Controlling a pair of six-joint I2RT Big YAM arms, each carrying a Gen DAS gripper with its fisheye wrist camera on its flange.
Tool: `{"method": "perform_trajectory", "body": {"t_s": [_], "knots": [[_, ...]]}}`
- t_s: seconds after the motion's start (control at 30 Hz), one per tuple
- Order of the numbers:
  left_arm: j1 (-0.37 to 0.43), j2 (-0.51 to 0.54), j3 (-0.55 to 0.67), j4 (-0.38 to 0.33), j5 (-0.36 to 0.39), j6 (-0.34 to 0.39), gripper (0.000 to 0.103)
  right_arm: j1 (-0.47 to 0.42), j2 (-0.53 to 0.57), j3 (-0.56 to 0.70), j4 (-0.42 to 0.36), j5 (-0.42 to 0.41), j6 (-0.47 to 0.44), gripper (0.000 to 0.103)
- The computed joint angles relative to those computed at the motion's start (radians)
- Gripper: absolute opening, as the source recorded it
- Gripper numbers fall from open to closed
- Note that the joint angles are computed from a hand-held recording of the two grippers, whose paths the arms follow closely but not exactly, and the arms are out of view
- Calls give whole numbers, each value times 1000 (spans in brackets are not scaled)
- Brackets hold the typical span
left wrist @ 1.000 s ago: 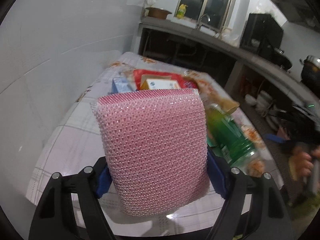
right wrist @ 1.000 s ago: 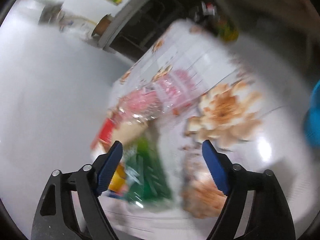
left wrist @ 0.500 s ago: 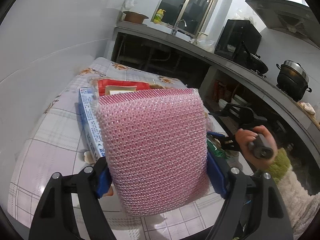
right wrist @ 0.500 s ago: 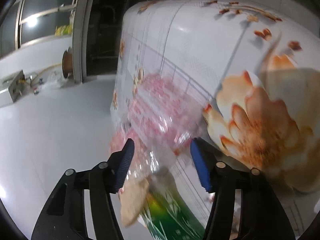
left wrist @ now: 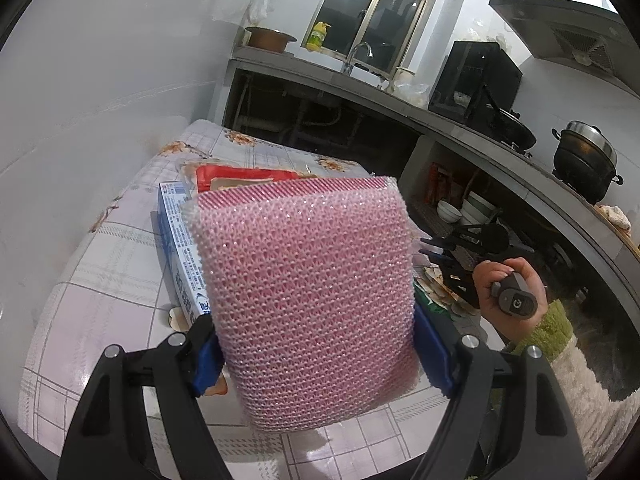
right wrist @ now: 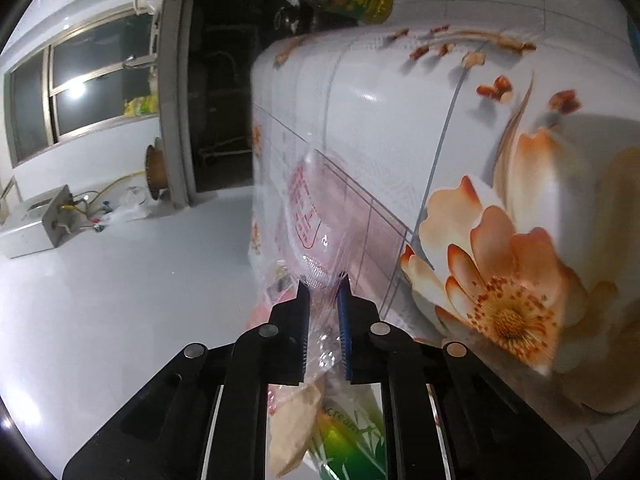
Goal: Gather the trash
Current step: 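Grasp the clear plastic wrapper with the right tool while the left tool holds the scrubber, then carry the scrubber and wrapper to the blue basket and release both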
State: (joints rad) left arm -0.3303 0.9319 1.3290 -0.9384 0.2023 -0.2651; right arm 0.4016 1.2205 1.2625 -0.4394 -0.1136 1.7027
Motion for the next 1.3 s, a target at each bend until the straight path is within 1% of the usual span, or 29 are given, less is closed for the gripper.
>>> {"method": "perform_trajectory", "body": {"t_s": [0.2, 0.27, 0.3, 0.33, 0.37, 0.43, 0.53, 0.6, 0.63, 0.67, 0.7, 0.77, 0.8, 0.83, 0.87, 0.9, 0.93, 0.97, 1.03, 1.07, 1.1, 1.13, 1.17, 1.2, 1.23, 1.27, 1.3], "knots": [[-33, -6, 16, -1, -29, 8, 77, 2, -83, -41, 17, 4, -50, 7], [-53, -10, 22, 8, -49, 17, 77, 7, -116, -45, -11, 10, -85, 7], [-73, -14, 26, 18, -71, 29, 77, 10, -138, -55, -21, 13, -97, 7], [-84, -16, 29, 23, -80, 36, 77, 13, -130, -46, -22, 14, -107, 7], [-105, -16, 37, 29, -93, 42, 77, 18, -158, -56, -33, 16, -120, 7], [-131, -12, 52, 31, -100, 43, 77, 24, -193, -83, -29, 26, -135, 7], [-193, 5, 85, 34, -114, 51, 77, 41, -277, -126, -46, 63, -150, 7], [-234, 23, 110, 31, -114, 60, 77, 56, -356, -166, -70, 108, -153, 7], [-259, 40, 128, 28, -109, 61, 77, 59, -379, -180, -75, 123, -152, 7], [-280, 58, 149, 22, -103, 64, 77, 70, -429, -203, -96, 158, -148, 7], [-314, 89, 182, 9, -98, 70, 77, 75, -444, -209, -104, 181, -146, 7], [-361, 144, 239, -13, -78, 74, 77, 105, -525, -242, -155, 262, -135, 7], [-383, 190, 287, -41, -43, 80, 77, 124, -577, -264, -187, 314, -121, 7], [-403, 232, 330, -65, -14, 78, 77, 133, -593, -274, -194, 343, -111, 7], [-429, 288, 390, -101, 23, 71, 77, 158, -649, -301, -230, 404, -86, 7], [-445, 321, 426, -124, 45, 63, 77, 171, -674, -316, -247, 438, -68, 7], [-472, 379, 489, -162, 83, 47, 77, 196, -721, -338, -284, 493, -42, 7], [-489, 419, 532, -193, 103, 46, 77, 222, -762, -357, -325, 544, -12, 7], [-539, 508, 623, -255, 123, 42, 77, 237, -806, -382, -383, 595, 32, 7], [-559, 557, 676, -293, 137, 50, 77, 253, -842, -399, -438, 631, 70, 7], [-592, 640, 769, -366, 137, 60, 77, 260, -864, -414, -467, 645, 96, 7], [-609, 687, 825, -403, 134, 65, 77, 254, -884, -426, -500, 645, 118, 7], [-638, 764, 914, -461, 131, 83, 77, 236, -903, -437, -553, 638, 139, 7], [-655, 815, 973, -501, 120, 89, 77, 250, -917, -442, -613, 654, 168, 7], [-669, 877, 1050, -551, 124, 95, 77, 235, -924, -453, -630, 642, 174, 7], [-688, 973, 1175, -633, 130, 106, 77, 172, -947, -479, -641, 586, 169, 7], [-697, 1026, 1250, -682, 123, 114, 77, 137, -963, -495, -647, 555, 162, 7]]}}
